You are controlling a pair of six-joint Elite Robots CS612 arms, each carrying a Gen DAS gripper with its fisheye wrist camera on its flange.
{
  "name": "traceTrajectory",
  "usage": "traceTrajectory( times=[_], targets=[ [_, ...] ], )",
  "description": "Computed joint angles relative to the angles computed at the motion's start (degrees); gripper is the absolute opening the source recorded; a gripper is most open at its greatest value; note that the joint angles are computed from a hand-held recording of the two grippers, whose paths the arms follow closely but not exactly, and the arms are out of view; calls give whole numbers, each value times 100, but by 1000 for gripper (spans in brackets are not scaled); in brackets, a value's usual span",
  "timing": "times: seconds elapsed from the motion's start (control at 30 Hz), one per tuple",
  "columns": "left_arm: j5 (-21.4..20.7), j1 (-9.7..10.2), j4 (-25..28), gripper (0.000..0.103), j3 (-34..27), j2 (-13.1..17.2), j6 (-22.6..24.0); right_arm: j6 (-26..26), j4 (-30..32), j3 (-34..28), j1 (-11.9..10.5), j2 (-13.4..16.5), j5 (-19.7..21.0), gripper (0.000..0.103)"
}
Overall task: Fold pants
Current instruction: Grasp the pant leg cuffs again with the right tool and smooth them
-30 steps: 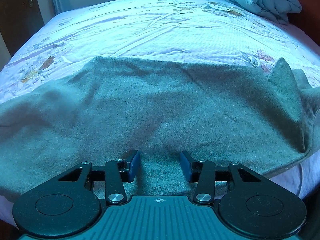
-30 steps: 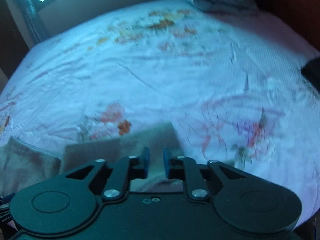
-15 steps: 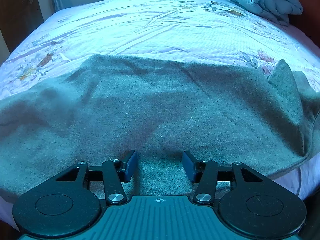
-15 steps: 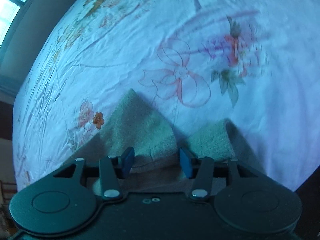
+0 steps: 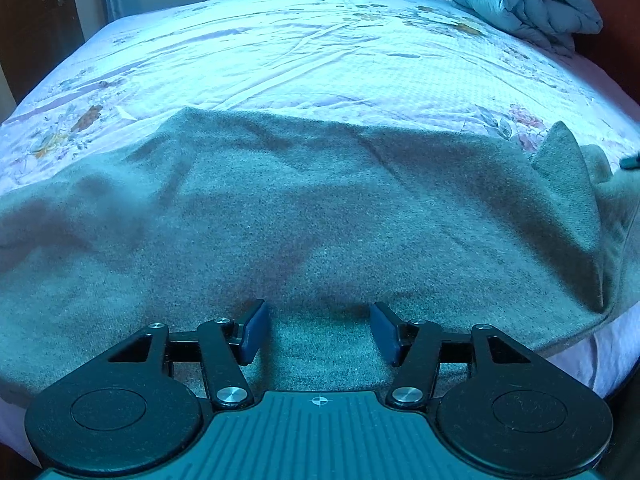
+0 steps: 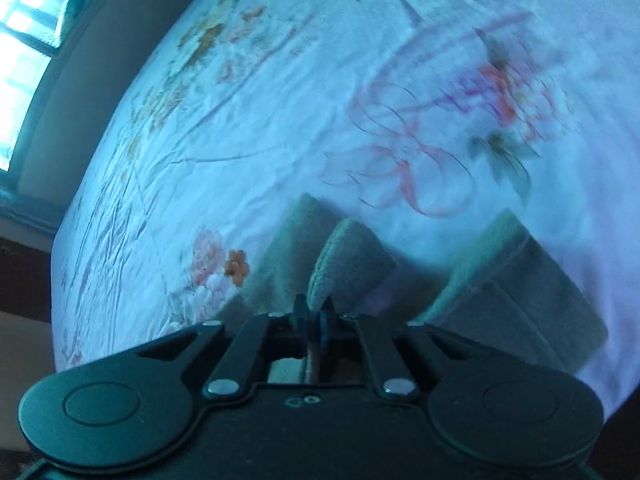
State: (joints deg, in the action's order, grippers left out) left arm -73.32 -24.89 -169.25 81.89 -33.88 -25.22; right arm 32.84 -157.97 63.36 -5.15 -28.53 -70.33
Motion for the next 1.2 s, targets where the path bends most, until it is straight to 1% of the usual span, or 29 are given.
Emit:
traceTrajectory(
  times=[0.07,0.1,0.17,0.23,0.33,0.37,0.4,0.47,0.5,0.53,0.57,0.6,0.67,0.77,0.83,0.87,0.9,0.93,0.97,1.03,1.13,1.2],
  targets=[
    [-6,1,3,59,-6,3,9,-295,-268,-31,65,14,-157,0],
    [-13,2,-2,60,-9,7,19,-482,-531,12,102,-7,-232,0],
    [-21,1,-17,60,-10,11,26,-997,-951,160,169,-115,-410,0],
    [-27,0,-33,61,-7,13,49,-1370,-1411,453,182,-313,-394,0],
    [-55,7,-65,62,-8,18,47,-1653,-2207,1014,176,-652,-320,0],
    [-63,8,-84,63,-6,22,36,-1810,-2509,1216,175,-755,-388,0],
    [-75,8,-107,64,-4,24,41,-1907,-2731,1385,180,-826,-550,0],
    [-55,-3,-153,66,9,30,66,-1908,-2936,1617,139,-857,-851,0],
    [-50,-8,-157,67,13,29,93,-1903,-2938,1666,108,-806,-1006,0],
    [-60,-7,-161,67,19,25,109,-1813,-2811,1708,67,-737,-1191,0],
    [-85,-2,-162,67,23,19,104,-1586,-2598,1725,27,-666,-1297,0],
    [-101,2,-164,68,27,17,100,-1376,-2382,1749,-16,-614,-1342,0],
    [-96,3,-155,68,27,16,109,-1227,-2096,1784,-58,-501,-1434,0],
    [-70,-2,-105,68,12,16,93,-723,-2247,1839,-120,-425,-1193,0],
    [-93,5,-95,68,9,14,73,-351,-2261,1838,-206,-421,-859,13],
    [-94,6,-89,68,9,13,58,-82,-2319,1874,-248,-439,-678,13],
    [-85,2,-75,68,4,12,62,97,-2358,1901,-278,-453,-611,13],
    [-73,-3,-67,68,1,13,72,159,-2410,1964,-283,-491,-626,12],
    [-68,-4,-67,68,1,15,82,101,-2415,1976,-277,-507,-725,10],
    [-75,-3,-61,68,1,12,91,-159,-2332,1991,-240,-547,-986,3],
    [-114,7,-44,69,3,2,124,-678,-2003,1918,-130,-582,-1399,0],
    [-153,18,-43,69,11,-8,137,-978,-1816,1863,-76,-582,-1611,3]
  ],
)
